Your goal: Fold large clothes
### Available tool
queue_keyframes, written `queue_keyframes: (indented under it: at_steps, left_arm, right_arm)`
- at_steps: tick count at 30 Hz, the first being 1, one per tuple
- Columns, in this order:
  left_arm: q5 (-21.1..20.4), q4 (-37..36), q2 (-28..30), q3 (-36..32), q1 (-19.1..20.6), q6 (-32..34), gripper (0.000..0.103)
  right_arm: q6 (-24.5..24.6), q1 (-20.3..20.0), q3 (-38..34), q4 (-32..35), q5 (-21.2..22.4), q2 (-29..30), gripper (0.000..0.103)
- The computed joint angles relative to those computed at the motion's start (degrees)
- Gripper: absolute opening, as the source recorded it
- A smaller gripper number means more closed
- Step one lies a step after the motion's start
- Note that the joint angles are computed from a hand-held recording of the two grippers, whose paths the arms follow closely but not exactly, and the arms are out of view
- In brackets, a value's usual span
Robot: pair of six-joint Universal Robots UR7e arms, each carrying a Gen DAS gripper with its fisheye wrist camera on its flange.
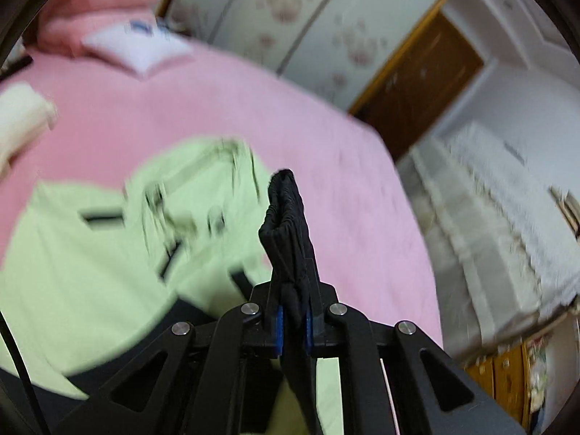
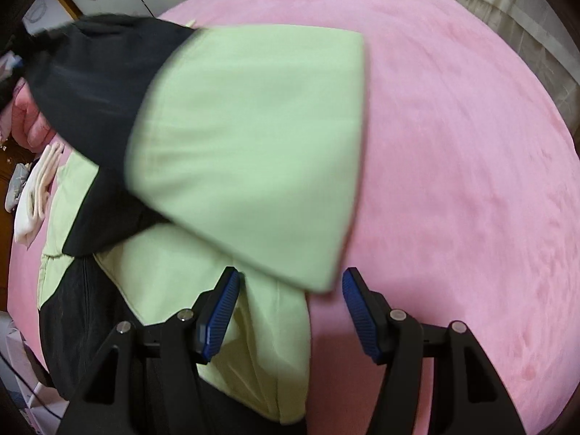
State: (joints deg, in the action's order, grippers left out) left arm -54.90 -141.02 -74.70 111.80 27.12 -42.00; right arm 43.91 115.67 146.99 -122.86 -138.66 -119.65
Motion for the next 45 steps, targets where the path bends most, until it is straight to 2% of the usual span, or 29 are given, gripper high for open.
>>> queue_keyframes:
  at_steps: [3, 5, 7, 10, 13, 16, 20, 22, 23, 24, 25, 28, 34, 37, 40, 42, 44, 45]
  left_arm:
    - [5.18, 0.79, -1.13, -2.11, 0.41, 2.01, 0.006]
    - [9.06, 4.62, -2.89, -2.42, 0.65, 1.79, 0.006]
    - [12.09, 10.57, -3.88, -2.62, 1.05, -0.61, 0.006]
    - [16.72, 24.77, -5.81, -2.38, 1.99, -7.01, 0.006]
    - [17.23, 37.74, -8.41, -1.01, 3.72, -15.01, 0.006]
    - [15.28, 47.36, -10.05, -0.18, 6.81, -22.23, 0.006]
    - [11.24, 48.05, -12.35, 2.54, 10.07, -25.47, 0.006]
    - [10.55, 49.11, -14.08, 4.13, 10.07, -26.21, 0.006]
    - [10.48, 49.56, -14.28, 4.39, 9.72, -26.21, 0.006]
    - [10.35, 49.24, -15.02, 5.74, 9.33, -26.05, 0.006]
    - [10.38, 49.47, -14.81, 5.7, 9.09, -25.62, 0.006]
    - [10.81, 47.92, -14.13, 5.6, 8.97, -23.71, 0.006]
    - [10.6, 38.17, -12.32, 5.52, 9.88, -16.28, 0.006]
    - [11.63, 41.23, -10.14, 4.0, 9.79, -16.11, 0.008]
    - [11.14, 47.55, -8.34, 2.01, 10.67, -18.87, 0.012]
    - [10.47, 51.28, -8.14, 1.2, 11.84, -21.77, 0.028]
    - [10.48, 55.01, -9.21, 0.65, 13.12, -26.62, 0.056]
    - [10.49, 55.6, -9.89, 0.68, 13.52, -28.31, 0.059]
  right_arm:
    - [-3.89, -0.19, 0.19, -5.17, -2.25, 2.6, 0.059]
    - [-6.63, -0.49, 0.55, -8.65, -2.68, 3.8, 0.059]
    - [-7.68, -0.71, 0.58, -9.77, -3.03, 4.94, 0.059]
    - [-9.27, -1.07, 0.69, -10.48, -3.33, 6.37, 0.059]
    - [-11.03, -0.74, 1.05, -10.92, -4.33, 6.41, 0.059]
    - [-13.35, -0.23, 1.76, -12.58, -4.9, 6.02, 0.059]
    - [-18.95, 2.62, 2.95, -20.22, -6.81, 5.36, 0.059]
    - [-21.79, 3.26, 3.09, -22.91, -6.21, 5.26, 0.049]
    - [-22.53, 3.33, 2.82, -23.18, -5.31, 5.46, 0.036]
    - [-24.19, 2.48, 2.48, -23.43, -3.07, 5.58, 0.019]
    - [-24.9, 1.71, 2.18, -22.92, -1.36, 5.48, 0.011]
    - [-22.9, 0.64, 1.42, -21.91, -0.66, 5.83, 0.009]
    - [-13.43, -6.02, 2.72, -20.82, 3.24, 1.82, 0.009]
    - [-8.87, -7.16, 2.64, -16.47, 2.55, 2.17, 0.012]
    - [-4.98, -5.77, 2.3, -14.16, 2.0, 1.69, 0.015]
    - [-2.36, -5.03, 1.42, -9.73, 2.1, 0.84, 0.016]
    - [1.66, -3.01, 0.08, -3.11, 1.11, 0.07, 0.016]
    - [3.78, -1.76, -0.6, 0.35, 0.22, -0.39, 0.016]
